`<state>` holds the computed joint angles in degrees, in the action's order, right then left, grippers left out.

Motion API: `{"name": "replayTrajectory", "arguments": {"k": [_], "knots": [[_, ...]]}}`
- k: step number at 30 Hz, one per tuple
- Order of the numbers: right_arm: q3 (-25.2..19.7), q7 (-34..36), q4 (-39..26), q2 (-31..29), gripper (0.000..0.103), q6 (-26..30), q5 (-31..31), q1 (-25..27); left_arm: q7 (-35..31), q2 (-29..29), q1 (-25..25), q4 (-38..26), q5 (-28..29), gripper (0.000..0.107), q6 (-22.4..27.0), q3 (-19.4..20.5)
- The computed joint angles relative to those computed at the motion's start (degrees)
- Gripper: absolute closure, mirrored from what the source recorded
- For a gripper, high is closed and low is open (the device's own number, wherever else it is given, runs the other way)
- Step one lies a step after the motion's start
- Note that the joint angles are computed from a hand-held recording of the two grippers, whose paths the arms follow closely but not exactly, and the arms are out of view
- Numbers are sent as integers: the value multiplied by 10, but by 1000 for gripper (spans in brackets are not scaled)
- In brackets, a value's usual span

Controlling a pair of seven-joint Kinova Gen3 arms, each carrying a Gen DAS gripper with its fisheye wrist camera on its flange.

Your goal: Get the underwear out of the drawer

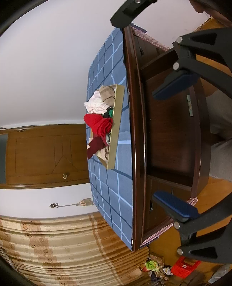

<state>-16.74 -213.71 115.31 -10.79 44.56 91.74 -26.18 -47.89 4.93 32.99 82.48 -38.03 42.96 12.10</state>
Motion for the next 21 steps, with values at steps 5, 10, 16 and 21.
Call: {"name": "replayTrajectory", "arguments": {"k": [5,10,16,21], "knots": [[1,1,0,0,28,0,-1,0,-2,0,-1,0,2,5,-1,0],[1,4,-1,-2,28,-1,-6,2,-5,-1,-2,1,4,5,-2,-1],[-1,0,2,-4,28,8,-3,4,-13,-13,-21,13,21,5,-26,-5],[-3,-9,13,-9,28,25,-8,5,-16,-11,-31,10,22,5,-18,-4]]}}
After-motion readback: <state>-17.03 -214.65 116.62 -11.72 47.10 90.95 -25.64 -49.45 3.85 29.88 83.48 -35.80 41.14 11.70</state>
